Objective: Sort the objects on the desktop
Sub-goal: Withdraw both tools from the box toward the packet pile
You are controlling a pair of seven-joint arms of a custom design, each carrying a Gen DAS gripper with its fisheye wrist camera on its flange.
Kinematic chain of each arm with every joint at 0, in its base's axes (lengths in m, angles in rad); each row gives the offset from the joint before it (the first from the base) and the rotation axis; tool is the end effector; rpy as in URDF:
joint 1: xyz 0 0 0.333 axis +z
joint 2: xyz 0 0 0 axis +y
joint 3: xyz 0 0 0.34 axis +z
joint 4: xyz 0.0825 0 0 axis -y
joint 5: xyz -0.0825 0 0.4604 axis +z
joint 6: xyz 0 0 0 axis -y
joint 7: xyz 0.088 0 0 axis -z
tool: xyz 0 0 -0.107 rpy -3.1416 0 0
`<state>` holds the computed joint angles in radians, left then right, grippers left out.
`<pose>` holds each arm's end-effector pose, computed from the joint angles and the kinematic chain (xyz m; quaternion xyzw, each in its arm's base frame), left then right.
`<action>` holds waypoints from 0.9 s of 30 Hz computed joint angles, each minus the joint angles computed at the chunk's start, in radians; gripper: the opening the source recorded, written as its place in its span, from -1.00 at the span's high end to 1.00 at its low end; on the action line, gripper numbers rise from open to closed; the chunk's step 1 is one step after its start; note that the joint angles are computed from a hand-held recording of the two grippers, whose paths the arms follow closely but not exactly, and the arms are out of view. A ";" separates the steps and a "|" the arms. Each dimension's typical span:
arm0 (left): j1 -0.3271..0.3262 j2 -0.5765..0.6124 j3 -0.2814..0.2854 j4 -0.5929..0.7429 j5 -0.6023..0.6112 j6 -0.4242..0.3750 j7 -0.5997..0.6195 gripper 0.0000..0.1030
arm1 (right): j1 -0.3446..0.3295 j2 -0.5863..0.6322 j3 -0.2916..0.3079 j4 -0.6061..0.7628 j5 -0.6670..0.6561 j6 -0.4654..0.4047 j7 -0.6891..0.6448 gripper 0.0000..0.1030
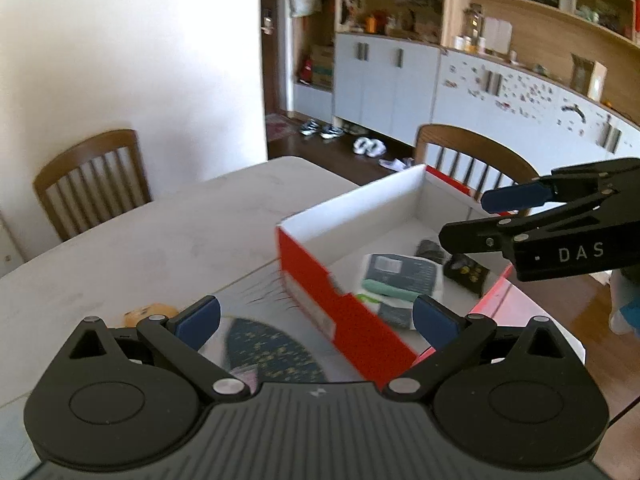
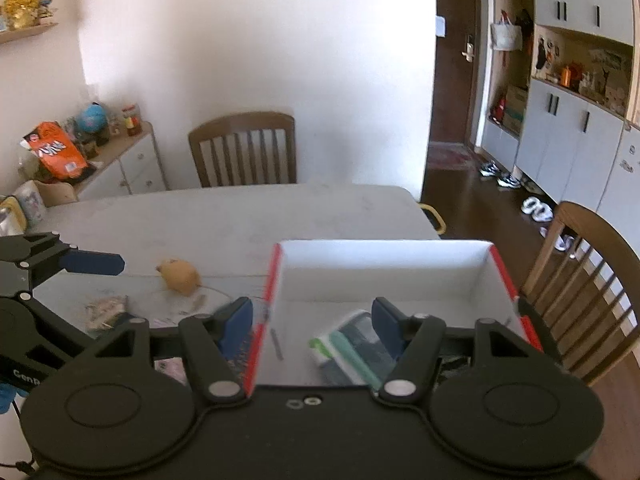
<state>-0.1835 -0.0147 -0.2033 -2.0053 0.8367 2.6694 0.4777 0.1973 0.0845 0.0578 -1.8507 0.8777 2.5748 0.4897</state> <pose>0.6057 -0.2711 0.5246 -0.6647 0.6152 -0.2899 0.3094 0.6836 0.1637 0.5389 -0.8211 0.3679 -0.1440 0.4120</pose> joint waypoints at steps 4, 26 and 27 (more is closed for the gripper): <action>0.012 -0.070 -0.001 -0.073 0.036 -0.004 -0.069 -1.00 | 0.014 -0.023 0.011 -0.030 0.037 0.007 -0.024 -0.33; 0.146 -0.338 -0.013 -0.383 0.087 0.003 -0.240 -1.00 | 0.127 -0.079 0.044 -0.141 0.119 0.016 -0.150 -0.92; 0.150 -0.343 -0.011 -0.393 0.085 0.007 -0.241 -1.00 | 0.131 -0.078 0.046 -0.145 0.119 0.022 -0.143 -0.92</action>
